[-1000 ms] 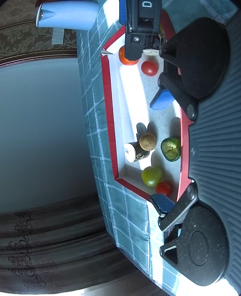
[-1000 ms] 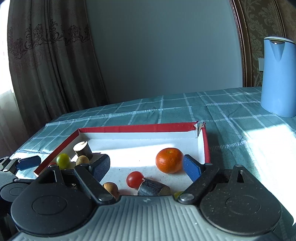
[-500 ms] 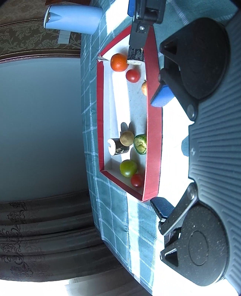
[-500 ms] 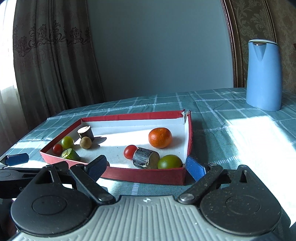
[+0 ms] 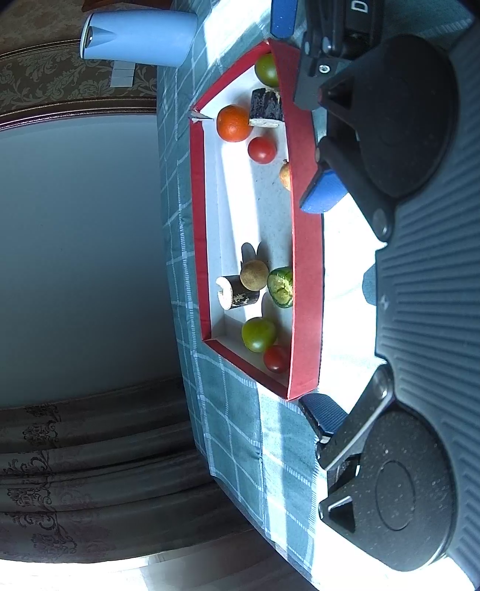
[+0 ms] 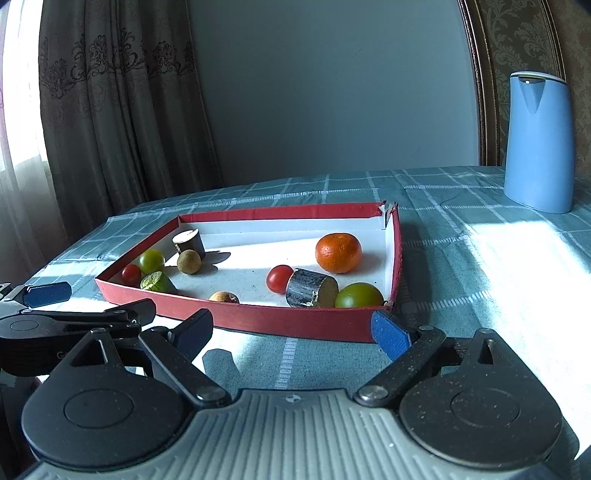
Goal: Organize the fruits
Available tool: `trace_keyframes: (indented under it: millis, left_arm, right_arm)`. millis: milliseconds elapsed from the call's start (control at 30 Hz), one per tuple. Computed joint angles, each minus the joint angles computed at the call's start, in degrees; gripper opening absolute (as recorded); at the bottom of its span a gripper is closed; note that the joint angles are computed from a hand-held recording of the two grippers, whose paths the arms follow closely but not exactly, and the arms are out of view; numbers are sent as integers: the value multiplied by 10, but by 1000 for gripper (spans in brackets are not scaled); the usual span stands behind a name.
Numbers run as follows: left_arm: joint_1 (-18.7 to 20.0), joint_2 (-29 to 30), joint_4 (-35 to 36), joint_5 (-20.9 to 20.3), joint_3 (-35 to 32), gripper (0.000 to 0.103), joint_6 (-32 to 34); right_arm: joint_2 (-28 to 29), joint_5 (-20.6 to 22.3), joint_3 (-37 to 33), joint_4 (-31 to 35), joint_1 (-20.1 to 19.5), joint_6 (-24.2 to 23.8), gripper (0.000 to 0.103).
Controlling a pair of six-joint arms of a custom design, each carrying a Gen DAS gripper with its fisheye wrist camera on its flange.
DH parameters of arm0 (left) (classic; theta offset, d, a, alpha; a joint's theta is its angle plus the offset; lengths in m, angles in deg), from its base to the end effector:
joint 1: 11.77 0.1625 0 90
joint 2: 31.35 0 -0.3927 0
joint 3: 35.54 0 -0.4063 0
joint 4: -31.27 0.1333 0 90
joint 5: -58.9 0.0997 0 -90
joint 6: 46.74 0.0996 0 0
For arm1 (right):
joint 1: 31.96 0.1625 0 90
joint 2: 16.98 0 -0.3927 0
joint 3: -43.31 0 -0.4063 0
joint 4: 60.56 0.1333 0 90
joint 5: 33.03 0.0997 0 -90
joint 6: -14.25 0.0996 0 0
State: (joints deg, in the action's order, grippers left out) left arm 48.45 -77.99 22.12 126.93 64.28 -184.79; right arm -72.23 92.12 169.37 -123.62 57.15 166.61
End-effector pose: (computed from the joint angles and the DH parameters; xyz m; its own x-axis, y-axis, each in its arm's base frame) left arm -0.1054 -0.5276 -0.0131 -0.4672 0.5722 -0.6740 0.8841 0.2968 -0.3609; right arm 0.0694 -0.4258 -0.0083 -0.7174 0.4540 0.5285 -0.3733 0.3900 -0.8418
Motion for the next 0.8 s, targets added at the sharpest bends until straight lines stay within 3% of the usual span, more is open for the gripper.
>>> trace_keyframes:
  millis: [800]
  left_arm:
    - [0, -2, -5, 7, 4, 103, 8]
  right_arm:
    - [2, 10, -20, 58, -2, 24, 93]
